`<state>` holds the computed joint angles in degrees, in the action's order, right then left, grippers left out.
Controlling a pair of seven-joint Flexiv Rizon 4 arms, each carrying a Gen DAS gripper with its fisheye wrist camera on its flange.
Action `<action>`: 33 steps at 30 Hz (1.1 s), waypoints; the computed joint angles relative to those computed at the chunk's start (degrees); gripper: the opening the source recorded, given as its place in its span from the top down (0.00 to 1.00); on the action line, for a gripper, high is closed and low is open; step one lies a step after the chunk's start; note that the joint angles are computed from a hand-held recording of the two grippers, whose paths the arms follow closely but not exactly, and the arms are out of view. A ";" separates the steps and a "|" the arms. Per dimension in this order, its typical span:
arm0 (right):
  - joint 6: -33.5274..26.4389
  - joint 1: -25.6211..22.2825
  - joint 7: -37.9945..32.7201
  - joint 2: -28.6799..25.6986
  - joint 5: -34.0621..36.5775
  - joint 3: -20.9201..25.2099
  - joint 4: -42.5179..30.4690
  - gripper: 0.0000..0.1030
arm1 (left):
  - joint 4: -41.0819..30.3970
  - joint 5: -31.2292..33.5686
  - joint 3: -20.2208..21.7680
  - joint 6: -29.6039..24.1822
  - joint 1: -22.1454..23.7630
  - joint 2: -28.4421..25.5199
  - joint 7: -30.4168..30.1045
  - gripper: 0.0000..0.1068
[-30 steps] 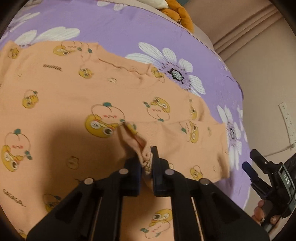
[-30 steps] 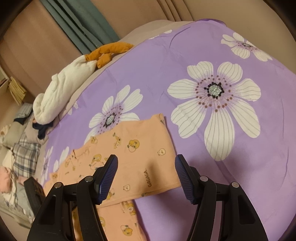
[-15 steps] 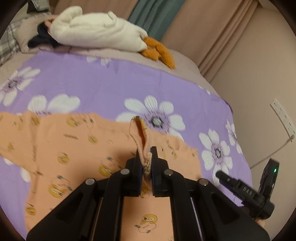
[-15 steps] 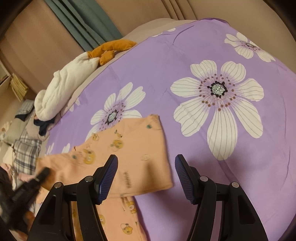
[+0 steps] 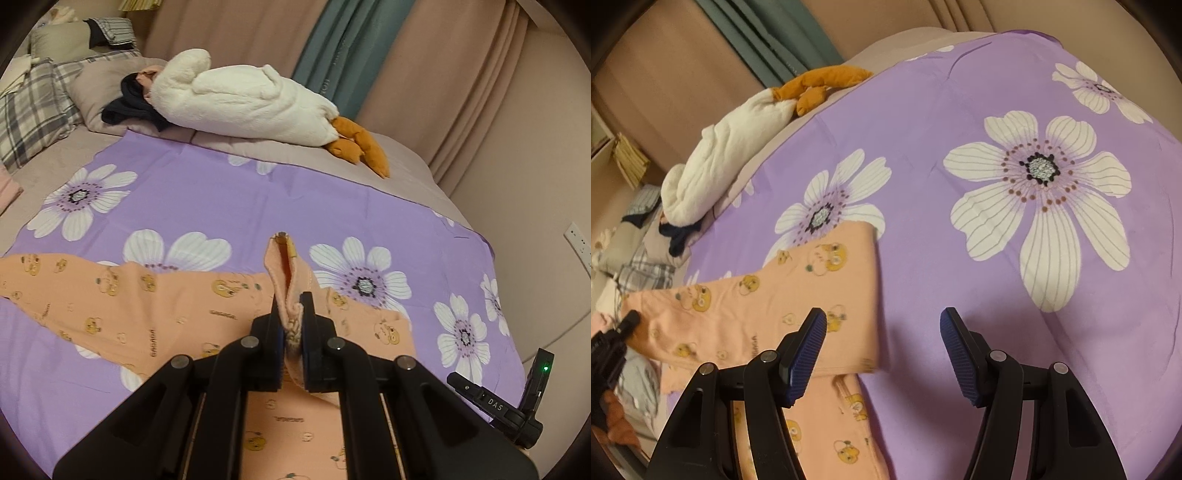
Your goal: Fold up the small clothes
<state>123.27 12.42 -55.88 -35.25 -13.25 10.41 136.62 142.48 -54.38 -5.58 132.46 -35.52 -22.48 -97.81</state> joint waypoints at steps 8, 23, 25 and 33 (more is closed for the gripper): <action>-1.40 0.53 -0.43 -0.48 -1.28 0.51 -0.70 0.38 | 2.49 -4.50 -0.03 0.53 -0.08 1.40 1.27 0.94; -5.19 2.18 -1.20 -1.81 -3.48 1.71 -2.47 0.38 | 7.00 -2.47 0.96 -1.35 3.15 0.75 -2.58 0.94; -5.93 2.62 -1.57 -1.71 -3.41 1.67 -2.64 0.38 | 7.45 -1.99 1.42 -1.85 3.37 0.57 -3.10 0.94; -6.39 5.19 -3.26 -1.87 -1.43 0.89 -3.08 0.38 | 10.08 5.42 3.07 -3.40 6.94 -0.92 -8.72 0.93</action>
